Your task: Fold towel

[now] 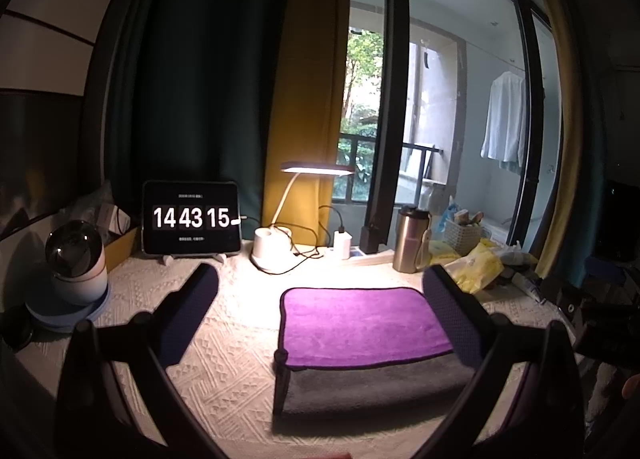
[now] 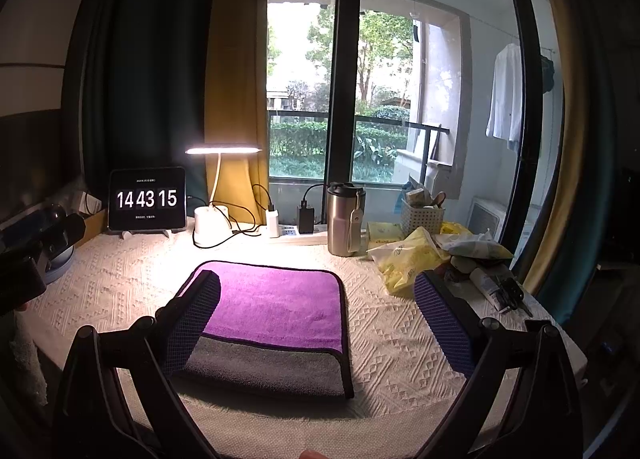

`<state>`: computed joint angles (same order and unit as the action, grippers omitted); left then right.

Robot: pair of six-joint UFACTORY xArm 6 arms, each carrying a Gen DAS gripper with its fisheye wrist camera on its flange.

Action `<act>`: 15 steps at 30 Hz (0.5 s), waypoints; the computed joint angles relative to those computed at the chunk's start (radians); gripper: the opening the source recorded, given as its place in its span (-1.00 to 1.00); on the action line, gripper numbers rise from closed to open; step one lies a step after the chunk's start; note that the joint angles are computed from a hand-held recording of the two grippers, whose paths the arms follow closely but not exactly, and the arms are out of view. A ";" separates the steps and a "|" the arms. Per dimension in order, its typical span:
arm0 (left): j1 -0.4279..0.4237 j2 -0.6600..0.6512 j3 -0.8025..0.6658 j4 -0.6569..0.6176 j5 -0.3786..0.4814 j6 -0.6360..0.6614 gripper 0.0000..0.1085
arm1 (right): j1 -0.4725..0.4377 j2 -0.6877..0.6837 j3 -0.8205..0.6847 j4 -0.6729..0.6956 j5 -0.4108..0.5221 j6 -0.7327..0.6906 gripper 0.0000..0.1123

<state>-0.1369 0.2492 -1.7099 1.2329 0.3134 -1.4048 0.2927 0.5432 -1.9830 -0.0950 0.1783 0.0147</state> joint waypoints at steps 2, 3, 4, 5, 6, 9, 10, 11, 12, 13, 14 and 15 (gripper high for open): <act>0.000 -0.003 0.002 0.007 -0.002 -0.005 0.89 | 0.000 0.001 0.001 0.000 -0.002 0.000 0.78; 0.000 -0.003 0.003 0.008 -0.003 -0.006 0.89 | -0.001 0.001 0.001 -0.003 -0.002 0.003 0.78; 0.000 -0.002 0.002 0.008 -0.005 -0.006 0.89 | 0.000 0.002 -0.003 -0.001 0.001 0.001 0.78; 0.000 -0.003 0.003 0.008 -0.006 -0.005 0.89 | 0.000 0.002 -0.003 -0.002 0.001 0.002 0.78; 0.001 -0.003 0.003 0.005 -0.007 -0.002 0.89 | 0.000 0.002 -0.003 -0.002 0.001 0.002 0.78; -0.001 -0.003 0.001 0.005 -0.004 -0.002 0.89 | 0.000 0.002 -0.002 -0.002 -0.002 0.001 0.78; -0.001 -0.001 0.000 0.007 -0.002 -0.004 0.89 | 0.000 0.003 -0.003 0.000 0.000 -0.001 0.78; -0.001 -0.001 -0.001 0.007 -0.003 -0.004 0.89 | 0.000 0.004 -0.004 0.001 -0.001 -0.003 0.78; -0.002 -0.001 -0.001 0.008 -0.003 -0.005 0.89 | 0.000 0.005 -0.005 0.004 -0.002 -0.005 0.78; -0.002 -0.002 0.000 0.010 -0.003 -0.007 0.89 | 0.000 0.005 -0.004 0.003 -0.004 -0.004 0.78; -0.003 -0.001 -0.001 0.010 -0.004 -0.006 0.89 | 0.000 0.006 -0.006 0.001 -0.002 -0.002 0.78; -0.002 0.000 -0.002 0.005 -0.004 -0.002 0.89 | 0.000 0.007 -0.008 0.001 0.001 -0.002 0.78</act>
<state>-0.1394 0.2488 -1.7118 1.2379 0.3089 -1.4071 0.2931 0.5499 -1.9915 -0.0936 0.1792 0.0122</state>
